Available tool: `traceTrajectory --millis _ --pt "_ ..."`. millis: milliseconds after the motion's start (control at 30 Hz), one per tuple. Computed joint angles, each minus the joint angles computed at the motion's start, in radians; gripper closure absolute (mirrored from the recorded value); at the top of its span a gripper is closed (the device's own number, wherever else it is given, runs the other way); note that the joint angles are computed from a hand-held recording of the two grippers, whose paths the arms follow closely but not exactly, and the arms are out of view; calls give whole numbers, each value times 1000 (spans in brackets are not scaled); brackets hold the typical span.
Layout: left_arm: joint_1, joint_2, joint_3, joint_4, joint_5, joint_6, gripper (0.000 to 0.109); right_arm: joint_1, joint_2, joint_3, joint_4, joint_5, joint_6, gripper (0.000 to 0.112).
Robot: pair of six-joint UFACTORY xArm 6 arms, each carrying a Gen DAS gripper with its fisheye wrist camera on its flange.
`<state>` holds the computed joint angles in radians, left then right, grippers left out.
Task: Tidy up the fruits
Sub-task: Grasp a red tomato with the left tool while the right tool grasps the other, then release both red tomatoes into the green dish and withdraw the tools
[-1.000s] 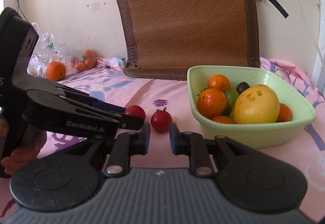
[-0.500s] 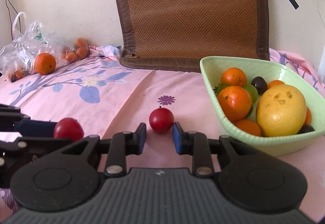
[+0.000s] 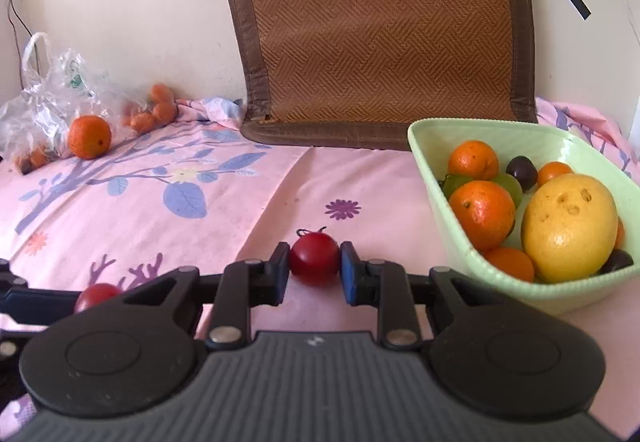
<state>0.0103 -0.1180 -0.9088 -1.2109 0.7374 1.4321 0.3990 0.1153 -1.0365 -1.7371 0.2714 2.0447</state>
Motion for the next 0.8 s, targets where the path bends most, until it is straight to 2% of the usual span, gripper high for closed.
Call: traceTrajectory --millis 133,233,333,400,567,633,667,700,800 --pt "-5 1 -28 1 41 -22 80 19 -138 121 -232 -1 203 83" --pt "-45 22 -77 1 63 -39 80 32 -260 230 -290 102 251 83" --pt "-116 77 -163 3 62 -81 80 2 -340 288 -302 206 266 83" --pt "-177 138 -244 17 42 -128 80 -60 -333 268 -311 188 284 83" --pt "-299 324 -459 118 -30 -328 80 -212 -238 163 -432 73 418 82" --pt "-322 383 -522 147 -44 -382 80 -240 -222 154 -536 62 557 82" --pt "-328 412 -553 167 -42 -410 79 -249 -215 150 -593 62 639 80" --pt "-336 431 -570 186 -52 -437 79 -256 -206 145 -639 59 708 71" --pt "-349 476 -605 225 -77 -484 79 -276 -205 151 -663 42 758 64"
